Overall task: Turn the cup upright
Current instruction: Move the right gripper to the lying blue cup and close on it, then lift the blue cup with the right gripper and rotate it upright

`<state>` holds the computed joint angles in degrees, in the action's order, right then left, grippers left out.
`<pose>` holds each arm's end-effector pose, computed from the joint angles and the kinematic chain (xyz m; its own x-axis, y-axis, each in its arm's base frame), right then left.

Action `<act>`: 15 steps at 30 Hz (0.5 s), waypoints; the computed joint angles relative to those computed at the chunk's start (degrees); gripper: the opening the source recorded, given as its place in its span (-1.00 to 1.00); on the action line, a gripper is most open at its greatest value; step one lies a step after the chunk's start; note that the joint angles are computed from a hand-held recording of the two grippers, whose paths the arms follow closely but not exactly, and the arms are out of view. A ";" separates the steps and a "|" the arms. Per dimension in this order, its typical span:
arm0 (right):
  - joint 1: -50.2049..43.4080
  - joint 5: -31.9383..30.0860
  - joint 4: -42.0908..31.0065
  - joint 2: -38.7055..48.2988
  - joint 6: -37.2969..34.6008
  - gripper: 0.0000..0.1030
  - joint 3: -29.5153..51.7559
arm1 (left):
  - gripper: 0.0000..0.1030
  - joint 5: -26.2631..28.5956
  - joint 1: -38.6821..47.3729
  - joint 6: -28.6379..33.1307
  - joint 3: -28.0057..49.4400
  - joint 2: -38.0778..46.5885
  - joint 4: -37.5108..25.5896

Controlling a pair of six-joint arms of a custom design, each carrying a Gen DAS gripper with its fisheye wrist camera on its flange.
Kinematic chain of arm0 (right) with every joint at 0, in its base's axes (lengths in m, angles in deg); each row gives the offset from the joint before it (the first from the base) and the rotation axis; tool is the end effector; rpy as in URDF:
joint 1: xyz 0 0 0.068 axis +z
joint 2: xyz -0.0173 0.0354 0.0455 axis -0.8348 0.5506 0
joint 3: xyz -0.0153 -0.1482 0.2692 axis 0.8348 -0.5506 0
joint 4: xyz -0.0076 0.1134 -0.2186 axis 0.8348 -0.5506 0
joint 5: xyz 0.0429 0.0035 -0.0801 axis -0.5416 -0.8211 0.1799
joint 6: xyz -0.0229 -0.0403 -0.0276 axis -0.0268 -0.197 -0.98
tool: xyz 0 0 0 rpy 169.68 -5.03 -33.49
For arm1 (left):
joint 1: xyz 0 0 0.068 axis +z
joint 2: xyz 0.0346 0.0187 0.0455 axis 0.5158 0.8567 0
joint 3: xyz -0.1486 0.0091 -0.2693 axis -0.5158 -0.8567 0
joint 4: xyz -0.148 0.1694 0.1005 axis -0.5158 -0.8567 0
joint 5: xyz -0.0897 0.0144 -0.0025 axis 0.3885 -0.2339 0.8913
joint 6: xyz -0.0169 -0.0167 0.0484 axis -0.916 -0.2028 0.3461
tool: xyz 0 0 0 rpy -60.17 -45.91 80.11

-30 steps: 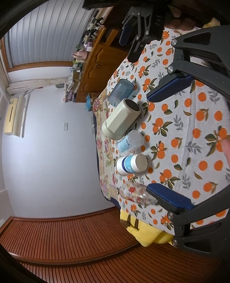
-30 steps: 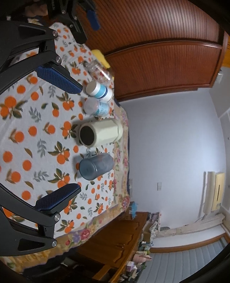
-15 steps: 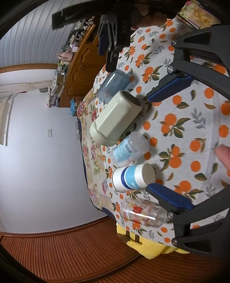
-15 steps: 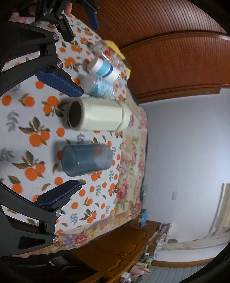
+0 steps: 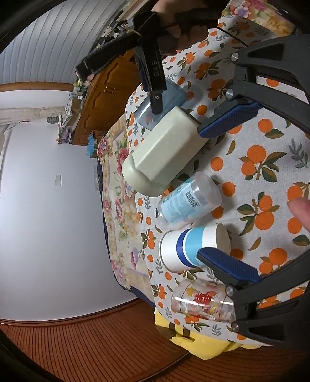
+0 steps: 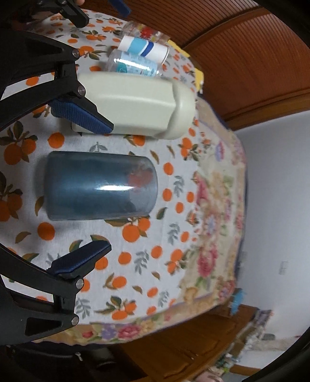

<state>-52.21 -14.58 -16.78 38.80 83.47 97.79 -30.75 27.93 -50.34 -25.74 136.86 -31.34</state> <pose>0.3757 0.0348 0.2783 -0.8272 -0.1589 -0.5390 -0.2446 0.9654 0.0907 0.2483 -0.0196 0.2969 -0.6231 0.1698 -0.7635 0.2667 0.9638 -0.0033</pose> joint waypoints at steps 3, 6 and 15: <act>0.64 1.17 -2.73 2.27 -0.61 0.71 2.46 | 0.81 0.65 0.74 0.42 0.50 0.90 0.18; 0.79 1.01 -4.93 3.84 -1.28 0.66 4.26 | 0.81 0.93 1.07 0.50 0.71 1.39 0.24; 1.62 3.27 -5.99 4.12 -3.26 0.30 3.19 | 0.81 1.34 1.79 0.96 0.09 0.51 -0.37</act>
<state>-50.59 -11.31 -22.77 42.91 80.21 100.97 -29.41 29.72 -49.39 -25.65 137.38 -31.70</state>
